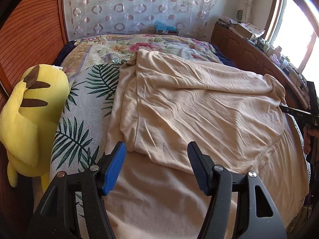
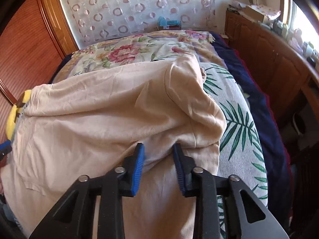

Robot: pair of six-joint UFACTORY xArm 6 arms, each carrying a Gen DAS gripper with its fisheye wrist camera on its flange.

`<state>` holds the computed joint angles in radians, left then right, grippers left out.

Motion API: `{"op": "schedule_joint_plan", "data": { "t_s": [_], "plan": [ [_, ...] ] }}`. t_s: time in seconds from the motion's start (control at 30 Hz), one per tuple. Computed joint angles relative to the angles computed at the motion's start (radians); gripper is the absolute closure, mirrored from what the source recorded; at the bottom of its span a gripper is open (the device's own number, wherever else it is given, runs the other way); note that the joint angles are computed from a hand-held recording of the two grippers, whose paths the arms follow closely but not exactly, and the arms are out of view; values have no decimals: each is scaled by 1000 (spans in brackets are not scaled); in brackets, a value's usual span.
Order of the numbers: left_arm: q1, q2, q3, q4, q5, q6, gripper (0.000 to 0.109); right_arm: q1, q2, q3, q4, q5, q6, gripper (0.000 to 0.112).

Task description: Fold small clothes

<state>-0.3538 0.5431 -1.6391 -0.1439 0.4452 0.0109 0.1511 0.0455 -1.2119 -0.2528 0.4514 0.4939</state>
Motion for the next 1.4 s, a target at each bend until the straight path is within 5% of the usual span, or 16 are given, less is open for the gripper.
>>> {"op": "schedule_joint_plan", "data": {
  "t_s": [0.03, 0.17, 0.3, 0.47, 0.73, 0.77, 0.83, 0.9, 1.17, 1.4],
  "plan": [
    [1, 4, -5, -16, 4, 13, 43, 6, 7, -14, -12, 8, 4, 109],
    [2, 27, -41, -68, 28, 61, 60, 21, -19, 33, -146, -108, 80, 110],
    [8, 78, -117, 70, 94, -56, 61, 22, -72, 77, -298, -179, 204, 110],
    [20, 61, -79, 46, 60, -45, 59, 16, -122, 125, -454, -220, 319, 110],
    [25, 77, -92, 116, 50, -74, 58, -2, -131, 179, -506, -258, 349, 110],
    [23, 78, -93, 121, 47, -65, 62, 3, -142, 185, -495, -249, 340, 110],
    [16, 79, -96, 122, 51, -28, 90, 9, -145, 185, -466, -239, 317, 110],
    [7, 74, -106, 162, 76, -20, 100, 8, -146, 188, -449, -240, 302, 110],
    [5, -48, 21, 201, -68, -45, 103, -1, -206, 227, -467, -240, 286, 110],
    [11, -178, 163, -3, -184, 100, 103, -5, -326, 312, -561, -268, 354, 110]
  ]
}}
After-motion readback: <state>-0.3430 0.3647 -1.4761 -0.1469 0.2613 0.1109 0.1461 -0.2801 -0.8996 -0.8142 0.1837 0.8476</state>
